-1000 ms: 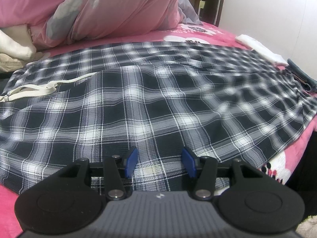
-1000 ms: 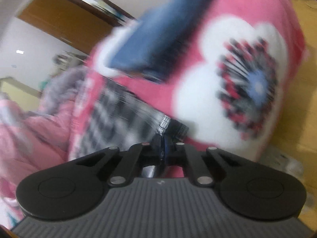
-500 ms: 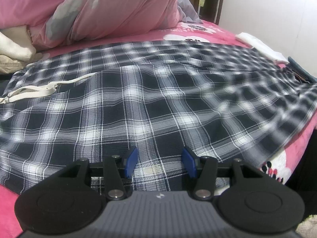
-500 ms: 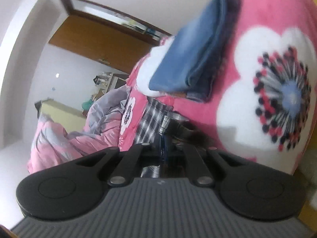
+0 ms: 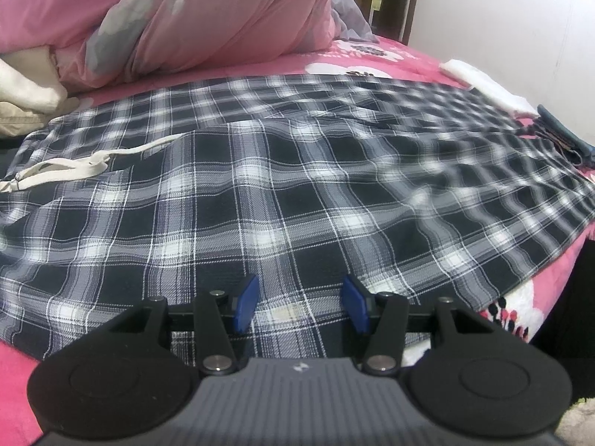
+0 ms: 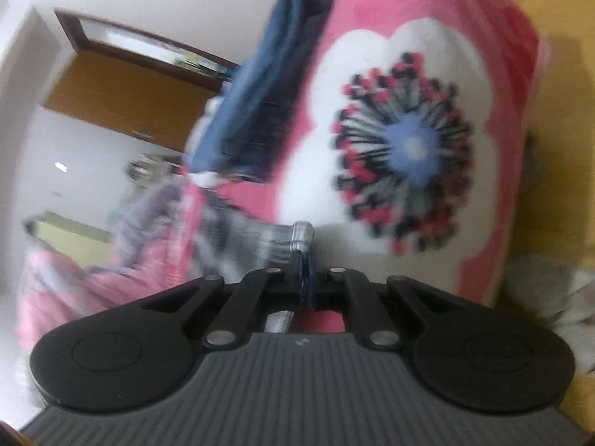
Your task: Fold clothes
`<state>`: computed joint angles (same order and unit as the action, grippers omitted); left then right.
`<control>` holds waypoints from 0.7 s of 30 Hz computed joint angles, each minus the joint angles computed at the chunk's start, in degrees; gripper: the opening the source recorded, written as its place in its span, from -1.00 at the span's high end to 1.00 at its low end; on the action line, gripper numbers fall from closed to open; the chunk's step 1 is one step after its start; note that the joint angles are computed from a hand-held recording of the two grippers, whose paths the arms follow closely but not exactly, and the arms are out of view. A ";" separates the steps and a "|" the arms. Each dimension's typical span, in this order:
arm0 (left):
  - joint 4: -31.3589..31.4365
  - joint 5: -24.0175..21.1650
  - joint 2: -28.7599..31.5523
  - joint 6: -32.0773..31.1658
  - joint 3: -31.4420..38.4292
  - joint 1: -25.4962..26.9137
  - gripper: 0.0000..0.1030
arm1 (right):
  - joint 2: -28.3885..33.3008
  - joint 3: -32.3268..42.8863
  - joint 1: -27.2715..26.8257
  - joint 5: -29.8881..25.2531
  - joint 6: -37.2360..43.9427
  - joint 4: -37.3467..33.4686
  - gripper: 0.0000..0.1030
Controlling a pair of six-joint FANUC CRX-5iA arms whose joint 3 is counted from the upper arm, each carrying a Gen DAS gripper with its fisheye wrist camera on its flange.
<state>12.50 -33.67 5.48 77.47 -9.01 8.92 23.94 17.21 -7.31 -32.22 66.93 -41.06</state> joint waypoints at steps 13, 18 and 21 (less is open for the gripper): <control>5.23 0.63 -1.91 -7.52 -2.13 -0.06 0.00 | -4.08 4.80 12.17 -8.38 19.36 20.68 0.79; 6.31 -0.76 -0.86 -8.71 -1.54 -0.65 -0.04 | 4.87 18.57 19.71 -24.89 39.59 25.98 0.62; 6.03 -1.88 -0.76 -8.25 -1.80 -0.56 -0.08 | 6.03 18.46 19.81 -28.12 41.82 28.70 0.62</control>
